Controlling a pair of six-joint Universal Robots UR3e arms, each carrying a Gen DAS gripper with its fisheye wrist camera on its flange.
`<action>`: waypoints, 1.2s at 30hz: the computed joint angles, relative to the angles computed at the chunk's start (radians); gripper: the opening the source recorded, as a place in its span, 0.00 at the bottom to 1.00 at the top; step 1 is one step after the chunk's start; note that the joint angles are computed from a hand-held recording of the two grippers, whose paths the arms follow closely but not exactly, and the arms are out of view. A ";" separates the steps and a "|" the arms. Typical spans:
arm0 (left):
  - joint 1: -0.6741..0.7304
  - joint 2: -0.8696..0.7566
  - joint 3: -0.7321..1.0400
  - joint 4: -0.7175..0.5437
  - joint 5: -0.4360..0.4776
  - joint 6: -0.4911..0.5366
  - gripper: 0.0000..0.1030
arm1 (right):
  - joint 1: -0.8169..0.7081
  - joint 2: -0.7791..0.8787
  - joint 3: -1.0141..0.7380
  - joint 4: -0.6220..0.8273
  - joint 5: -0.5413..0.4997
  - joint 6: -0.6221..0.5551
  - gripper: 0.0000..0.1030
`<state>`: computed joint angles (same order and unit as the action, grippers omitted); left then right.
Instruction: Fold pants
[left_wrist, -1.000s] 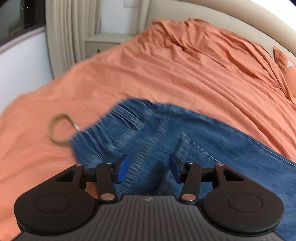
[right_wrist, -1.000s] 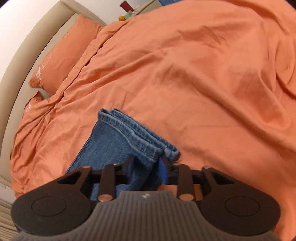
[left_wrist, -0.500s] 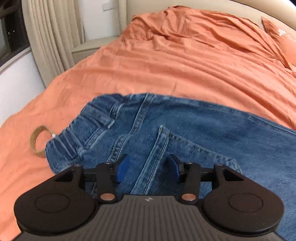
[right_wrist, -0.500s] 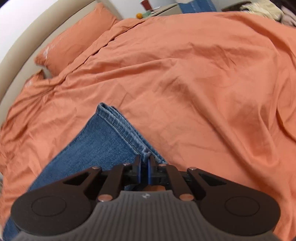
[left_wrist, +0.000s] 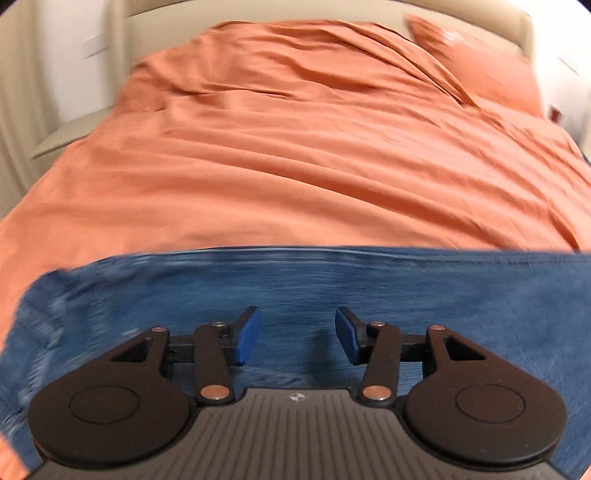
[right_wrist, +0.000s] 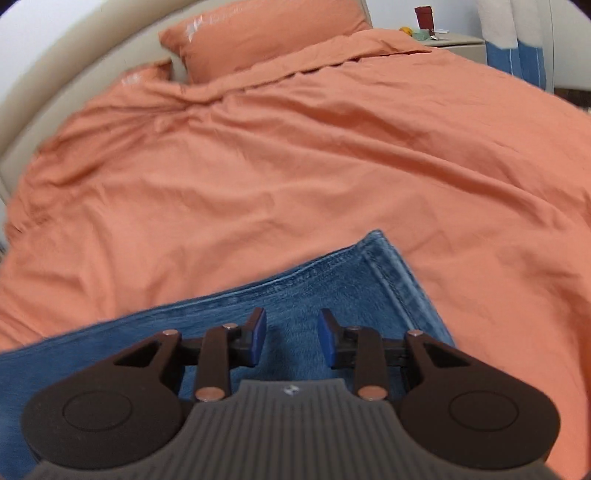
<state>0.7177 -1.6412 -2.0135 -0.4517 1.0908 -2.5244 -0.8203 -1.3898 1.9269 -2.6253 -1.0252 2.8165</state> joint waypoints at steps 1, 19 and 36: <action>-0.033 -0.037 0.010 0.036 0.022 -0.011 0.55 | 0.031 0.042 -0.024 -0.030 -0.039 0.025 0.26; -0.207 -0.003 0.036 0.092 0.089 -0.111 0.56 | -0.078 -0.136 0.030 0.117 0.015 0.073 0.32; -0.692 -0.131 0.046 0.176 0.149 -0.173 0.54 | -0.780 -0.477 0.371 0.895 0.364 -0.386 0.38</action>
